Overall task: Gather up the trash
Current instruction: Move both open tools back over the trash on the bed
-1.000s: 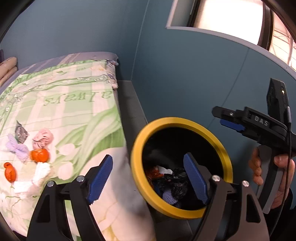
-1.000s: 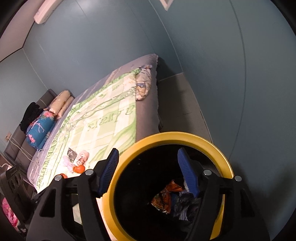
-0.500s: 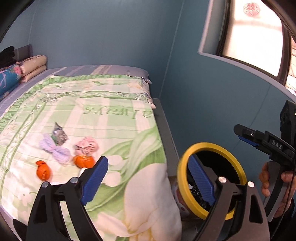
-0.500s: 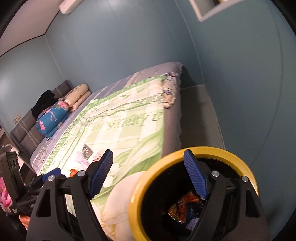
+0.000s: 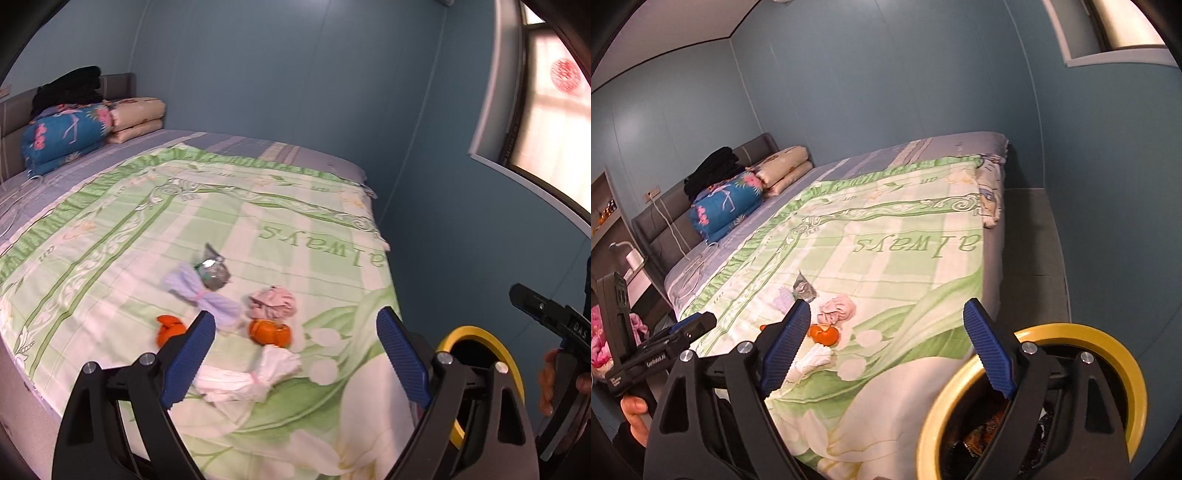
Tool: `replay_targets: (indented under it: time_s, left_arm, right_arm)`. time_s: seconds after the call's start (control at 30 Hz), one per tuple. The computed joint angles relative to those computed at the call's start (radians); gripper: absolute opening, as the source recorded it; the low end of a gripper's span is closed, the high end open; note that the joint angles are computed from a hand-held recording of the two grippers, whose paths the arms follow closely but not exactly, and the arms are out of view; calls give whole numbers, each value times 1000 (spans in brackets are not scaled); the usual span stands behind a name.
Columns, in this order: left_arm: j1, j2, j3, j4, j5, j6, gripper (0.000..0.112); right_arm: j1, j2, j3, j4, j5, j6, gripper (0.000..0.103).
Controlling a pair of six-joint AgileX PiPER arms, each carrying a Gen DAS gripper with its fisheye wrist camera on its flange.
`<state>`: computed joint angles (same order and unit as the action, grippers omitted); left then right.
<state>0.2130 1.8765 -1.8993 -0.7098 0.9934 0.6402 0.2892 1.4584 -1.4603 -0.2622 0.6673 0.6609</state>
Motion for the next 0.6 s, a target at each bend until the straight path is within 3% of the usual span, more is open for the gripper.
replay_targets:
  time_s: [0.27, 0.6]
  left_arm:
    - [58, 82, -74, 51, -6, -52, 86]
    - [81, 205, -167, 120, -7, -110, 86]
  right_arm:
    - [39, 143, -122, 75, 1, -89, 82]
    - [41, 420, -420, 215, 111, -204, 82]
